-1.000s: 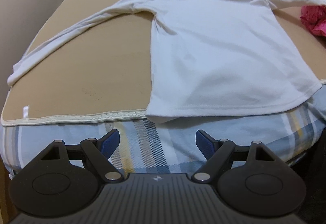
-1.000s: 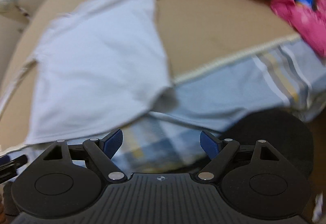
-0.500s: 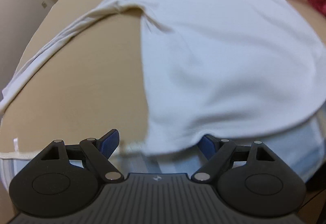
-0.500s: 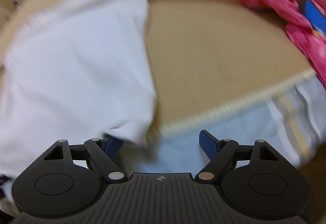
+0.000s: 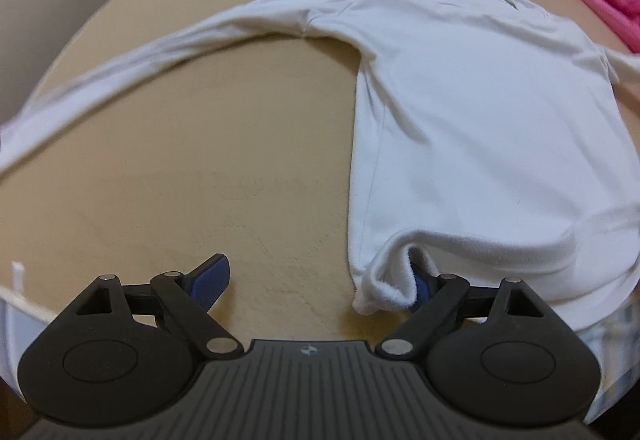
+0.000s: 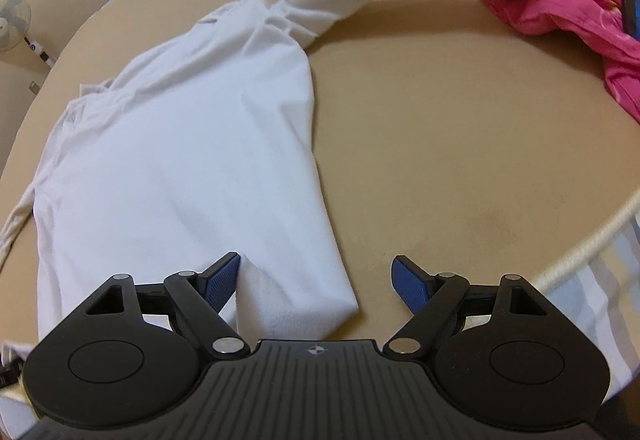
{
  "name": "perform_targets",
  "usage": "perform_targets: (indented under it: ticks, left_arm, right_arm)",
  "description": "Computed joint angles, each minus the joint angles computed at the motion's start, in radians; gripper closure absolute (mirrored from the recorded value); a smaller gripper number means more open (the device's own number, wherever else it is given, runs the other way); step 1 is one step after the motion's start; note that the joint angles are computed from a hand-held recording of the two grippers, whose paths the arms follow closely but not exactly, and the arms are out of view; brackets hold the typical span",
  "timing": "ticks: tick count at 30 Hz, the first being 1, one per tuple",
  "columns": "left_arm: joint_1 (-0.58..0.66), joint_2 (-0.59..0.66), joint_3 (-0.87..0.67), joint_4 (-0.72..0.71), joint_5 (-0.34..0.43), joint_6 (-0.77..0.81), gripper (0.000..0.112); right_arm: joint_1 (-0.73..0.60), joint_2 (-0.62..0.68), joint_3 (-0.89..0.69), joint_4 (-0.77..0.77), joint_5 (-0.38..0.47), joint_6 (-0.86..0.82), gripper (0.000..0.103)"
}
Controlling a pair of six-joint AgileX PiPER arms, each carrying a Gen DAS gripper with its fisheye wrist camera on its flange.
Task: Fold small clothes
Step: 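Move both grippers to the shirt hem and position them to grasp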
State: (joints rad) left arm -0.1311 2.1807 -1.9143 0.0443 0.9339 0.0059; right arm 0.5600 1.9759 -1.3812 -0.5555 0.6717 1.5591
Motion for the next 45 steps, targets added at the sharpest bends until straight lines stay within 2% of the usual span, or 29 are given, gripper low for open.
perform_targets:
  ticks: [2, 6, 10, 13, 16, 17, 19, 23, 27, 28, 32, 35, 42, 45]
  left_arm:
    - [0.013, 0.0, -0.01, -0.048, 0.015, 0.008, 0.021]
    - [0.024, -0.042, 0.034, -0.137, -0.021, 0.11, 0.022]
    - [-0.004, -0.081, 0.088, -0.146, -0.046, 0.254, 0.021]
    - [-0.039, -0.118, 0.16, -0.118, -0.098, 0.347, 0.021]
    - [-0.034, -0.124, 0.168, -0.225, -0.043, 0.491, 0.021]
    - [-0.037, -0.131, 0.184, -0.234, -0.051, 0.511, 0.021]
    - [-0.051, -0.151, 0.233, -0.196, -0.112, 0.485, 0.021]
    - [-0.032, -0.087, 0.144, -0.141, -0.074, 0.357, 0.022]
    - [-0.027, -0.077, 0.148, 0.014, -0.125, 0.197, 0.026]
    - [-0.019, -0.071, 0.137, 0.025, -0.115, 0.173, 0.027]
    - [0.04, -0.036, 0.066, -0.057, -0.036, 0.151, 0.036]
    - [0.051, -0.039, 0.071, -0.085, -0.043, 0.137, 0.045]
    - [0.031, -0.055, 0.089, -0.052, -0.068, 0.093, 0.048]
    - [0.023, -0.072, 0.113, -0.012, -0.105, 0.055, 0.066]
  right_arm:
    - [0.006, -0.001, 0.019, -0.007, -0.007, 0.012, 0.02]
    - [-0.001, 0.013, 0.019, 0.017, -0.003, 0.01, 0.02]
    - [-0.001, 0.025, -0.013, 0.009, 0.008, -0.004, 0.02]
    - [-0.003, 0.029, -0.02, -0.006, 0.013, 0.0, 0.02]
    - [-0.014, 0.025, -0.005, 0.009, -0.005, 0.003, 0.02]
    - [-0.014, 0.023, -0.002, 0.011, -0.007, 0.004, 0.02]
    - [-0.012, 0.02, 0.005, 0.001, -0.012, 0.01, 0.02]
    - [-0.012, 0.024, 0.0, -0.004, -0.007, 0.007, 0.02]
    - [-0.007, 0.024, -0.006, -0.028, 0.009, 0.025, 0.02]
    - [-0.008, 0.021, -0.004, -0.032, 0.008, 0.026, 0.02]
    - [-0.009, -0.007, 0.04, -0.057, -0.015, 0.067, 0.02]
    - [-0.004, -0.032, 0.083, -0.067, -0.019, 0.104, 0.02]
    - [0.068, -0.063, 0.139, -0.082, -0.011, 0.134, 0.02]
    - [0.088, -0.055, 0.144, -0.103, 0.007, 0.203, 0.02]
